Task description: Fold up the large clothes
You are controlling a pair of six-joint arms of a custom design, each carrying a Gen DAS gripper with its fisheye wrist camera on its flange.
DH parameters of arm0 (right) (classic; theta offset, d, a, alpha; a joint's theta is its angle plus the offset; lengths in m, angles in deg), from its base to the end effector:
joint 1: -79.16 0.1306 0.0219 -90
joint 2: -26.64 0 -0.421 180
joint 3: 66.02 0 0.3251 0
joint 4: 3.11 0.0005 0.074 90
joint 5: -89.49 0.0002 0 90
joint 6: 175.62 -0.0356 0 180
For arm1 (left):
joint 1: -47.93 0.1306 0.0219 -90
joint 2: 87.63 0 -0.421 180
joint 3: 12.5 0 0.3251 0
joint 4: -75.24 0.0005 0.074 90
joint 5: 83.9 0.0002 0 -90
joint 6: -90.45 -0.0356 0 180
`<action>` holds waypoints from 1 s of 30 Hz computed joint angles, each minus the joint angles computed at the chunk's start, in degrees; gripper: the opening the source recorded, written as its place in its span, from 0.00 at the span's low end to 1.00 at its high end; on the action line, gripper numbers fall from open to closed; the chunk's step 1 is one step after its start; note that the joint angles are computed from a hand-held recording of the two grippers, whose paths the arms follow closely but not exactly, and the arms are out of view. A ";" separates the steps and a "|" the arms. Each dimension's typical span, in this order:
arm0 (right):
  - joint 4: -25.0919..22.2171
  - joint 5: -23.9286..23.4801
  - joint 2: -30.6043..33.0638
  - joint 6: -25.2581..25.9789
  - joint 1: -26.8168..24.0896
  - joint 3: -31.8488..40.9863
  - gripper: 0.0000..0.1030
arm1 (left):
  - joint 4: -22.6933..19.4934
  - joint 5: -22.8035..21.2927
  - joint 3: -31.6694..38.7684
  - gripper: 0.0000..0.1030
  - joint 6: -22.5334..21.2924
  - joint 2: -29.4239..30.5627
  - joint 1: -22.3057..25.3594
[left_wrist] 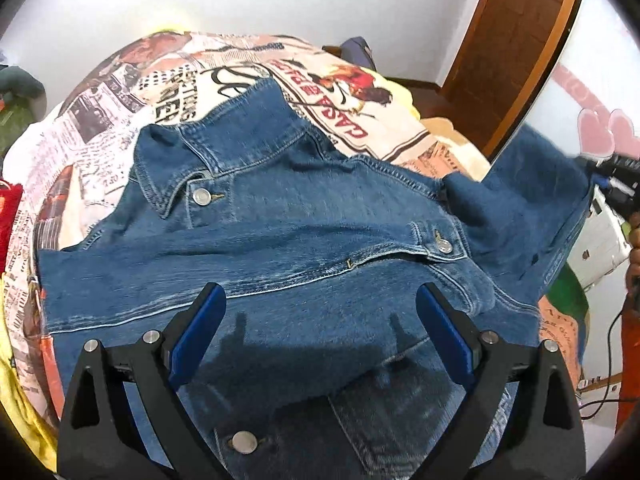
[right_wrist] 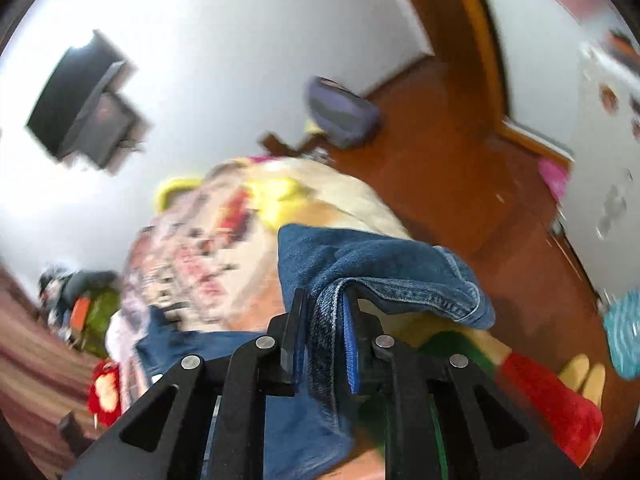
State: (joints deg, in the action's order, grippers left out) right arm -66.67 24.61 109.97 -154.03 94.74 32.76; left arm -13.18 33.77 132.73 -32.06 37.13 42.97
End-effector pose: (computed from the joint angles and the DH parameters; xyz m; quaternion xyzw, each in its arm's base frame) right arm 0.3482 0.0809 0.5561 0.4752 0.7818 0.0825 0.3952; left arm 0.6022 -0.0694 0.4923 0.3494 0.8879 -0.1837 0.2362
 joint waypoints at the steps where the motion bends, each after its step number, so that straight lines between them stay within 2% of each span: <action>1: -0.08 0.64 0.79 1.13 1.11 2.08 0.13 | -0.03 0.45 -0.03 0.94 -0.09 -0.25 0.35; 4: -0.19 1.30 4.16 5.04 4.27 9.66 0.13 | -0.11 2.17 -0.31 0.94 -0.65 -1.08 1.61; 10: -1.08 -3.80 14.07 10.75 8.09 24.95 0.13 | 0.12 4.49 -0.34 0.94 -1.35 -2.04 4.61; 16: -6.90 -12.10 27.44 13.47 11.00 41.72 0.13 | 0.32 5.32 0.37 0.94 -1.43 -2.06 7.97; 19: -10.22 -16.87 33.29 14.20 12.60 47.27 0.13 | -0.07 5.43 1.00 0.94 -1.29 -1.70 9.69; 21: -11.74 -20.31 36.18 14.73 13.48 49.08 0.13 | 0.06 5.30 0.94 0.94 -1.10 -1.63 10.85; 25: -15.31 -23.97 40.48 16.68 15.73 50.55 0.13 | 0.19 4.79 0.43 0.94 -0.60 -1.53 12.36; 30: -18.63 -25.23 43.12 18.32 17.19 50.61 0.14 | -0.15 4.31 0.38 0.94 0.40 -1.14 13.54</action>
State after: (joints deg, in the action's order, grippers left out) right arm -85.30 -0.62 153.09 -135.71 111.92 83.37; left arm -13.33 38.08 133.11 -31.67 35.99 56.51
